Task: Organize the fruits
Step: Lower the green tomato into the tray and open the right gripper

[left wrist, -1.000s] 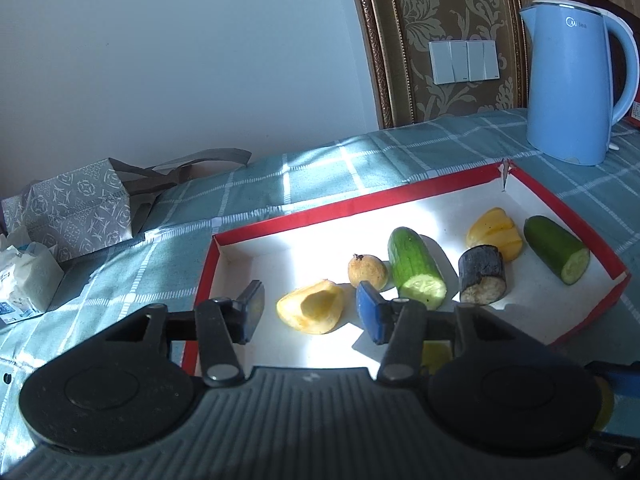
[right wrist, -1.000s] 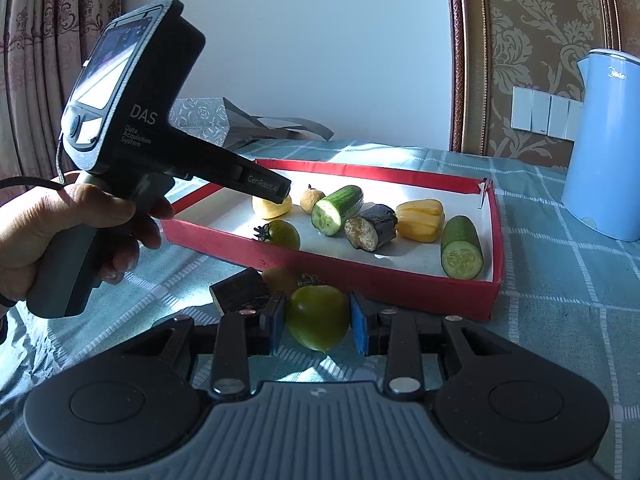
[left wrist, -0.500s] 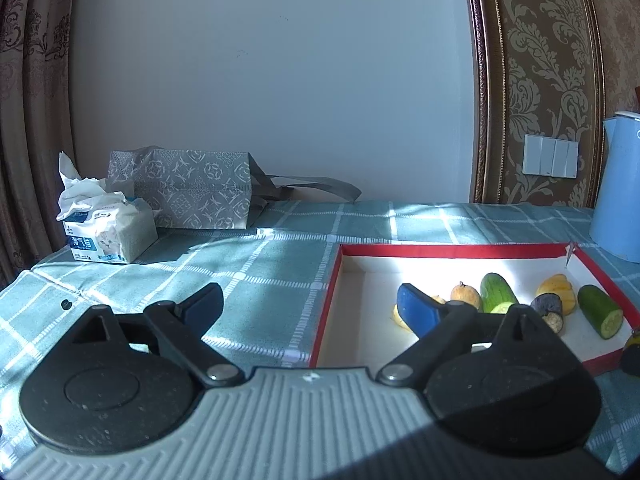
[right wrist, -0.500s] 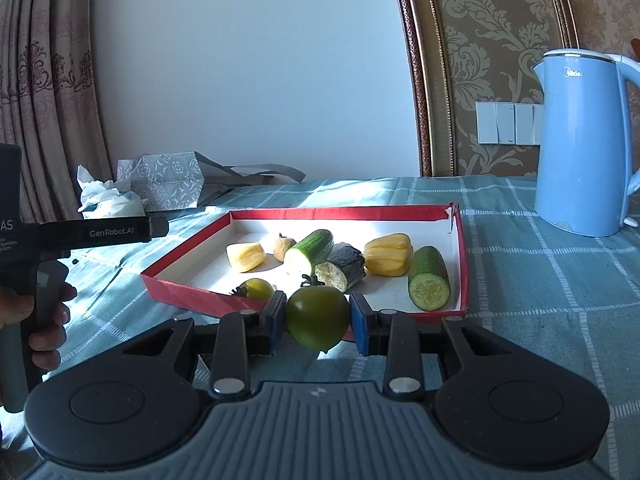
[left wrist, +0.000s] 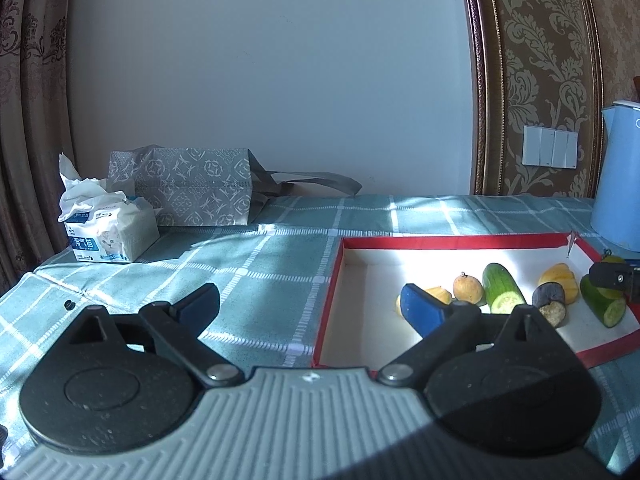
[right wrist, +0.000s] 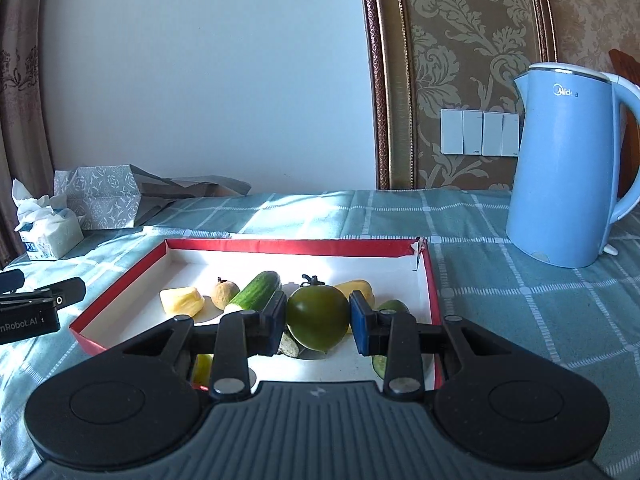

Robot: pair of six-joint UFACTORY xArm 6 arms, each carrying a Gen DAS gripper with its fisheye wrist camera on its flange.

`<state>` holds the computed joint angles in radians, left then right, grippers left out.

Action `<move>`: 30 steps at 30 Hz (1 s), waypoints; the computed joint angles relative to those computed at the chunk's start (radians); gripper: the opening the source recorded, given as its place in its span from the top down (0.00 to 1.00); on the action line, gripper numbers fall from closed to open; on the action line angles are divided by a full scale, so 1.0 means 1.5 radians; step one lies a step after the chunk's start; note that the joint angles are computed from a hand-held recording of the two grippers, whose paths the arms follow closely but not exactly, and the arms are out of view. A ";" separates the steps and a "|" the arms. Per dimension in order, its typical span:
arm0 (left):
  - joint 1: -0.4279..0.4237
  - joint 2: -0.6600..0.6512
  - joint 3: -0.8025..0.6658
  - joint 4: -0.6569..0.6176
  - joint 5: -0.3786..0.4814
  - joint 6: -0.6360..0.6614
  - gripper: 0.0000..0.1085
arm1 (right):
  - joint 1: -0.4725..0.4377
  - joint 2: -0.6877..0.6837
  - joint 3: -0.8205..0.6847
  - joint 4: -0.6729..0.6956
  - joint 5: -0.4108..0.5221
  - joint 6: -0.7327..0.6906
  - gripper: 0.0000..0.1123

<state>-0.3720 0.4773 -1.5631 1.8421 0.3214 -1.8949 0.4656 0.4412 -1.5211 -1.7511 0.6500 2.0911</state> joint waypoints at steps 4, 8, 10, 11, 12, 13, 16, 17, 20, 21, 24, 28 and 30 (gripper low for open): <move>-0.005 0.000 0.000 0.017 0.002 -0.005 0.11 | -0.015 0.007 0.003 -0.009 -0.023 0.038 0.71; -0.012 -0.002 0.002 0.035 0.013 -0.009 0.09 | -0.014 0.012 -0.002 0.000 -0.020 0.023 0.71; -0.012 -0.002 0.003 0.037 0.012 -0.009 0.09 | -0.012 0.014 -0.006 -0.001 -0.017 0.022 0.71; -0.012 -0.003 0.003 0.038 0.012 -0.012 0.09 | -0.011 0.015 -0.006 0.000 -0.014 0.021 0.71; -0.011 -0.003 0.004 0.039 0.010 -0.014 0.09 | -0.011 0.017 -0.009 0.006 -0.011 0.014 0.71; -0.010 -0.004 0.003 0.040 0.008 -0.016 0.09 | -0.011 0.018 -0.010 0.009 -0.010 0.011 0.71; -0.007 -0.004 0.003 0.039 0.002 -0.018 0.09 | -0.013 0.022 -0.014 0.017 -0.012 0.004 0.71; -0.007 -0.005 0.004 0.041 0.001 -0.021 0.09 | -0.013 0.025 -0.017 0.020 -0.011 0.000 0.71; -0.009 -0.007 0.005 0.053 0.001 -0.029 0.09 | -0.013 0.034 -0.027 0.028 -0.015 -0.014 0.71; -0.009 -0.007 0.005 0.055 0.002 -0.030 0.09 | -0.012 0.037 -0.031 0.033 -0.012 -0.021 0.71; -0.009 -0.007 0.005 0.058 0.000 -0.032 0.09 | -0.010 0.045 -0.039 0.045 -0.007 -0.039 0.71; -0.009 -0.007 0.005 0.056 -0.002 -0.031 0.09 | -0.010 0.048 -0.043 0.052 -0.007 -0.046 0.71; -0.008 -0.007 0.004 0.055 -0.004 -0.030 0.09 | -0.011 0.052 -0.048 0.058 -0.009 -0.052 0.71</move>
